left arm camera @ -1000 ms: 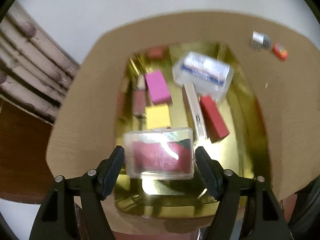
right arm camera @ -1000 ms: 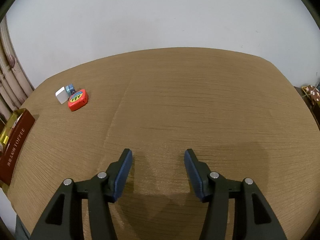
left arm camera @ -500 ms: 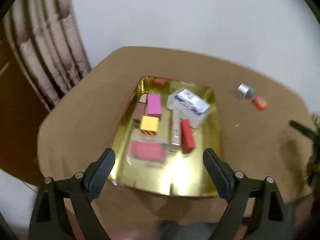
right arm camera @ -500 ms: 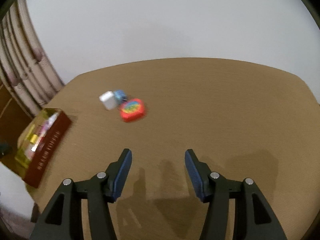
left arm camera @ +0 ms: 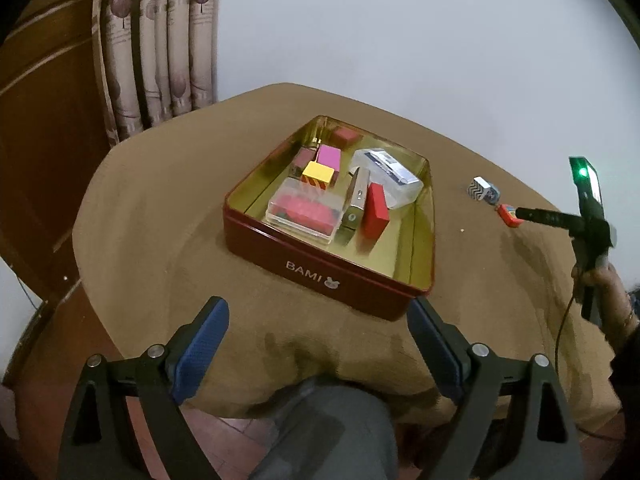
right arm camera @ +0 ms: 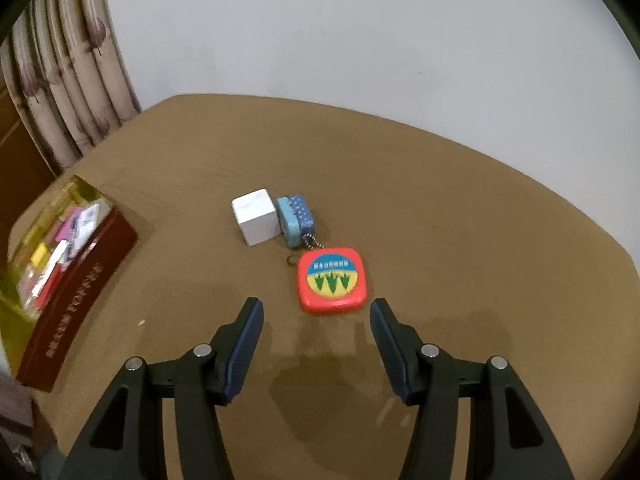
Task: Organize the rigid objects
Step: 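Grasp the red tape measure with the right gripper, then carry the tape measure with the right gripper into the tin and release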
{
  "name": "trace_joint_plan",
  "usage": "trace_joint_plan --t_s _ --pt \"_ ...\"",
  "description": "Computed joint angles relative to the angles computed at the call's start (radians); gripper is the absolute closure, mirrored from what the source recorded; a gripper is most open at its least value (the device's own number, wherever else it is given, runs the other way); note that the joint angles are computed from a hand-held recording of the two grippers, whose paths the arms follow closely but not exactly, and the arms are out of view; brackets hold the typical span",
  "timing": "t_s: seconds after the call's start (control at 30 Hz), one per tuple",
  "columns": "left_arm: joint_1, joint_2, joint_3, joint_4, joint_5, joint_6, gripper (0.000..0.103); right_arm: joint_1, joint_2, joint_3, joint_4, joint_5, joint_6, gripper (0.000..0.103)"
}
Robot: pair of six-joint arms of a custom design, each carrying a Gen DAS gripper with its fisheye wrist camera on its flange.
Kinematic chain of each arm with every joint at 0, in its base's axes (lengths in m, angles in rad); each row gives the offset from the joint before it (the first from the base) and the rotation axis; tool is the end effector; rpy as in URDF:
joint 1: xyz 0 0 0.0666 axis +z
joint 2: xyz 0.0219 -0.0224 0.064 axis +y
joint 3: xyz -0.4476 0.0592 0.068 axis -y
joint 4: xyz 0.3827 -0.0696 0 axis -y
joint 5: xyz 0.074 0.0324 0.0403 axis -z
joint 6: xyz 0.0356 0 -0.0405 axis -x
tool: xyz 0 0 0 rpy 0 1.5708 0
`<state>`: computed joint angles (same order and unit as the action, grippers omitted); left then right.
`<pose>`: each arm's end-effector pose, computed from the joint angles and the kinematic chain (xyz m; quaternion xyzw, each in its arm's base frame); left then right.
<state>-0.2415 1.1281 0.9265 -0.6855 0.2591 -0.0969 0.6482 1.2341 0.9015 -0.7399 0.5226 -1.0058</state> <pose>0.3229 -0.0893 0.4034 0.2000 0.9136 -0.1454 0.3228 0.2899 0.1968 0.3584 0.2292 0.9100 0.0058 0.3455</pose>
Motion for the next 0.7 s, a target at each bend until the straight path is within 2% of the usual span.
trace_joint_plan --t_s 0.07,0.33,0.4,0.47,0.6,0.7 --pt "-0.012 -0.002 -0.018 0.027 -0.016 -0.004 0.014 -0.025 0.023 0.015 -0.006 -0.020 0.025 0.046" --pt "-0.026 0.038 -0.023 -0.007 -0.030 -0.025 0.014 -0.107 0.091 0.040 -0.028 -0.106 0.052 0.046" --pt "-0.025 0.041 -0.021 -0.012 -0.038 -0.022 0.014 -0.122 0.090 0.021 0.013 -0.146 0.053 0.047" --pt "-0.024 0.045 -0.018 -0.020 -0.057 -0.013 0.014 -0.111 0.091 0.025 -0.002 -0.125 0.051 0.055" --pt "-0.001 0.050 -0.003 -0.043 -0.046 0.021 0.014 -0.088 0.067 0.022 -0.020 -0.129 0.019 0.055" --pt "0.007 0.038 -0.002 -0.047 -0.053 0.023 0.014 -0.021 0.013 0.026 -0.025 -0.110 -0.021 0.055"
